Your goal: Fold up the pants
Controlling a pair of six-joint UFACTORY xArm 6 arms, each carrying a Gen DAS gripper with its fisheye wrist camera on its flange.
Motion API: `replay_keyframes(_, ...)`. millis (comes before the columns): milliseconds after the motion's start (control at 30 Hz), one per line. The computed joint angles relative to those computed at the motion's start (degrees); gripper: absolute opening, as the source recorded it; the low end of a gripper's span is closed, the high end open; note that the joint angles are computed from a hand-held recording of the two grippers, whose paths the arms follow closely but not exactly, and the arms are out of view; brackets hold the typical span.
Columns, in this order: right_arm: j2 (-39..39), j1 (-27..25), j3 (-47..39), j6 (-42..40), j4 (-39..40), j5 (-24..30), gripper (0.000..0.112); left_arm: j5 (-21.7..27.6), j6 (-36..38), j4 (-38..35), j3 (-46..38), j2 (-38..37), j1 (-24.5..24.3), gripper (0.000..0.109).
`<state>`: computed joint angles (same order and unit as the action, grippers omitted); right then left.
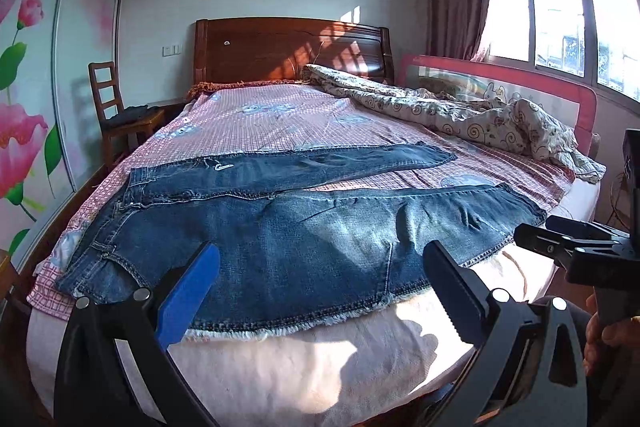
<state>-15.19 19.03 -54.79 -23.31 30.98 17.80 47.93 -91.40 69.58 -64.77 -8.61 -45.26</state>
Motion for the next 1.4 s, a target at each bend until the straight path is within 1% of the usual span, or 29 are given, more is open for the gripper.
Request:
replay_keyframes(67, 1.7, -0.6, -2.4, -2.7, 4.7, 2.5, 0.1, -1.9, 4.3, -3.1, -0.6, -0.5, 2.8, 0.101)
replay_keyframes(133, 3.5, -1.2, -4.7, -3.9, 6.6, 5.3, 0.1, -4.9, 8.2, -6.5, -0.8, -1.3, 6.5, 0.101)
replay_keyframes(167, 5.0, -1.7, -6.8, -5.9, 9.4, 8.6, 0.1, -6.6, 10.9, -9.1, -1.1, -1.7, 9.0, 0.101)
replay_keyframes(233, 7.8, -2.3, -10.2, -6.4, 10.6, 13.6, 0.1, -8.3, 16.9, -15.4, -2.3, -1.6, 13.9, 0.101)
replay_keyframes(267, 9.0, -2.6, -11.9, -7.9, 13.0, 16.1, 0.1, -9.8, 20.4, -19.1, -2.8, -1.5, 16.8, 0.101)
replay_keyframes(333, 10.8, -2.3, -14.2, -8.6, 13.3, 18.5, 0.1, -13.2, 27.7, -26.9, -3.4, -1.4, 23.1, 0.101)
replay_keyframes(400, 13.2, -1.9, -17.6, -9.5, 13.4, 21.2, 0.1, -15.3, 38.5, -38.9, -5.0, 0.5, 29.6, 0.101)
replay_keyframes(433, 14.3, -1.6, -19.1, -9.2, 12.5, 21.9, 0.1, -13.9, 43.4, -43.8, -6.9, 2.0, 32.3, 0.101)
replay_keyframes(467, 15.7, -1.4, -20.8, -9.1, 11.4, 23.2, 0.1, -12.6, 46.5, -46.5, -9.1, 3.9, 35.0, 0.101)
replay_keyframes(533, 18.6, -0.7, -24.2, -6.9, 7.7, 24.8, 0.1, -12.6, 52.6, -53.2, -12.0, 7.7, 40.0, 0.101)
replay_keyframes(600, 21.5, -0.3, -27.8, -5.6, 6.4, 26.9, 0.1, -12.0, 53.4, -55.5, -15.1, 11.8, 44.1, 0.101)
replay_keyframes(633, 22.9, 0.0, -29.6, -4.8, 5.6, 27.7, 0.1, -12.7, 55.3, -56.1, -16.4, 13.8, 45.6, 0.101)
replay_keyframes(667, 24.4, 0.1, -31.4, -3.9, 4.4, 28.7, 0.1, -12.9, 58.0, -58.5, -17.8, 15.8, 47.0, 0.101)
replay_keyframes(700, 25.7, 0.3, -33.0, -3.7, 4.3, 29.4, 0.1, -12.8, 62.1, -63.2, -19.6, 18.2, 48.1, 0.101)
replay_keyframes(767, 27.4, 0.8, -34.9, -2.8, 3.8, 29.7, 0.1, -11.5, 70.8, -75.2, -24.0, 23.4, 50.5, 0.101)
replay_keyframes(800, 28.2, 1.0, -35.9, -2.3, 3.5, 30.0, 0.1, -10.0, 72.7, -79.2, -26.3, 25.8, 51.4, 0.101)
replay_keyframes(833, 29.3, 1.3, -37.2, -1.6, 2.7, 30.5, 0.1, -7.7, 72.7, -80.8, -29.3, 28.4, 52.2, 0.101)
replay_keyframes(900, 30.9, 1.8, -38.8, -0.1, 0.5, 30.9, 0.1, 1.5, 69.6, -79.8, -38.3, 34.5, 53.5, 0.101)
replay_keyframes(933, 31.6, 2.0, -39.4, 0.3, -0.1, 31.3, 0.1, 4.0, 69.8, -80.9, -41.2, 36.7, 54.0, 0.101)
replay_keyframes(967, 32.0, 2.2, -39.7, 0.8, -0.6, 31.6, 0.1, 4.3, 70.5, -81.2, -42.0, 37.6, 53.9, 0.101)
replay_keyframes(1033, 32.5, 2.5, -39.9, 1.6, -1.0, 31.9, 0.1, 4.6, 72.5, -78.2, -43.2, 38.7, 52.9, 0.101)
replay_keyframes(1100, 33.1, 2.8, -40.3, 2.4, -1.6, 32.7, 0.1, 6.1, 72.9, -75.8, -45.5, 40.3, 52.1, 0.101)
replay_keyframes(1167, 33.3, 3.2, -40.4, 2.3, -1.9, 33.3, 0.1, 8.0, 72.2, -74.8, -48.4, 42.0, 51.8, 0.101)
replay_keyframes(1233, 33.2, 3.6, -40.4, 2.2, -2.7, 33.8, 0.1, 9.4, 72.1, -78.1, -50.9, 43.3, 52.0, 0.101)
replay_keyframes(1267, 33.0, 3.7, -40.3, 1.9, -2.8, 34.0, 0.1, 9.0, 73.3, -81.6, -50.9, 43.2, 52.3, 0.101)
replay_keyframes(1300, 32.8, 3.7, -40.1, 1.6, -2.6, 34.2, 0.1, 6.3, 75.8, -85.6, -48.5, 41.9, 52.7, 0.101)
replay_keyframes(1333, 32.6, 3.8, -39.7, 1.5, -2.4, 34.0, 0.1, 4.2, 76.8, -87.1, -46.7, 41.0, 52.6, 0.101)
replay_keyframes(1367, 32.4, 3.8, -39.4, 1.7, -2.2, 34.1, 0.1, 4.5, 76.6, -86.3, -46.5, 40.9, 52.6, 0.101)
replay_keyframes(1400, 32.4, 3.7, -39.4, 1.9, -1.7, 34.5, 0.1, 6.4, 74.8, -84.0, -48.3, 42.1, 52.5, 0.101)
